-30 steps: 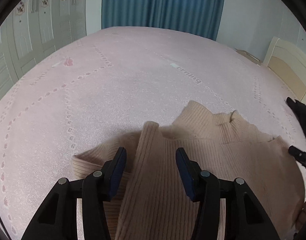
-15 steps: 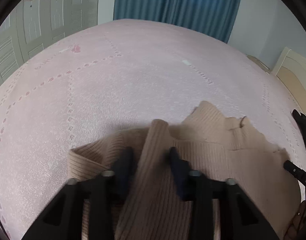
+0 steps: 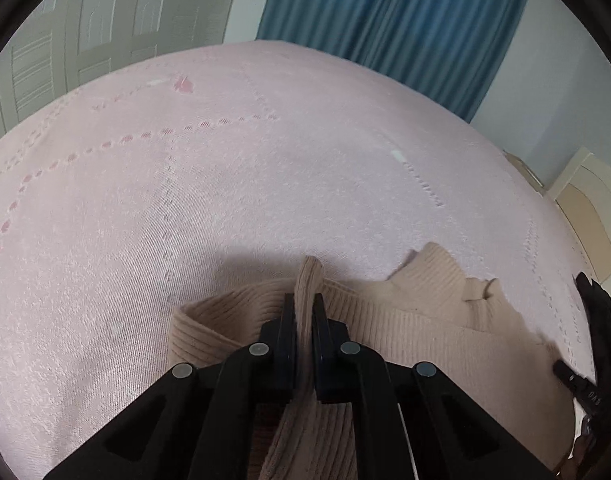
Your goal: Fold small clothes
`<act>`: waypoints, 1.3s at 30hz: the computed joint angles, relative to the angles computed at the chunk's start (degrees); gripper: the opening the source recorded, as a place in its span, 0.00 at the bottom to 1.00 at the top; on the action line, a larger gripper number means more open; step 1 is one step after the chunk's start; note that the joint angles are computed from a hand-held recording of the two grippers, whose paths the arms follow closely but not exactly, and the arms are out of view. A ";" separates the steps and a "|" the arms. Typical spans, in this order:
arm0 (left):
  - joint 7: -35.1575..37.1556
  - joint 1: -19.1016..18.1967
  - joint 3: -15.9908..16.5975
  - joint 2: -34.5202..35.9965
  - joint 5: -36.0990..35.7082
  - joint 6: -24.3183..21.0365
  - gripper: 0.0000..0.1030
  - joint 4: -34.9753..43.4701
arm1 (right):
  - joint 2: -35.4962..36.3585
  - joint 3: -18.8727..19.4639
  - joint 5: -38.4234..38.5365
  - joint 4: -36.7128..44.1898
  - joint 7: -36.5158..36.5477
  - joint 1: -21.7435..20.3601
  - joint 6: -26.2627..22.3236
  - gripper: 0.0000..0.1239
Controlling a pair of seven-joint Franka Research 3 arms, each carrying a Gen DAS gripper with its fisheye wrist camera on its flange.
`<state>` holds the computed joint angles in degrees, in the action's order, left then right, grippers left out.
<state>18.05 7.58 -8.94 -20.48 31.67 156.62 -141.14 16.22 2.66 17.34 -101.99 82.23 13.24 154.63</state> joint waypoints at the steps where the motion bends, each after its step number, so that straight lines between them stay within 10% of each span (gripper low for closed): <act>1: 0.51 -0.30 0.36 0.19 -0.60 -0.11 0.07 0.07 | 0.60 -1.04 -2.21 0.72 2.14 0.88 -1.22 0.05; 10: 2.77 -1.52 0.56 1.13 -1.16 -2.95 0.14 1.48 | 1.09 -1.36 -6.23 1.34 5.20 1.23 -1.60 0.13; 16: 0.71 -0.41 -0.33 -0.72 1.27 -1.06 0.40 0.45 | -3.19 -0.97 -7.06 -3.93 3.97 1.95 3.65 0.30; 20: -2.85 1.42 -0.81 -2.19 3.22 3.05 0.62 -1.22 | -9.10 4.82 6.78 -10.80 -11.64 -0.47 9.77 0.39; 25: -3.32 2.39 0.03 -3.68 2.29 6.27 0.63 -2.74 | -13.19 6.71 19.47 -12.82 -25.54 1.72 2.23 0.41; 39: 3.50 2.87 5.82 -9.15 -9.29 11.83 0.64 -9.58 | -5.97 1.23 -21.43 -7.24 13.76 10.43 -2.18 0.41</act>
<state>21.55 10.45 -3.12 -29.63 22.39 168.45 -150.72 10.26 3.89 -4.10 -109.23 96.00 23.67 152.45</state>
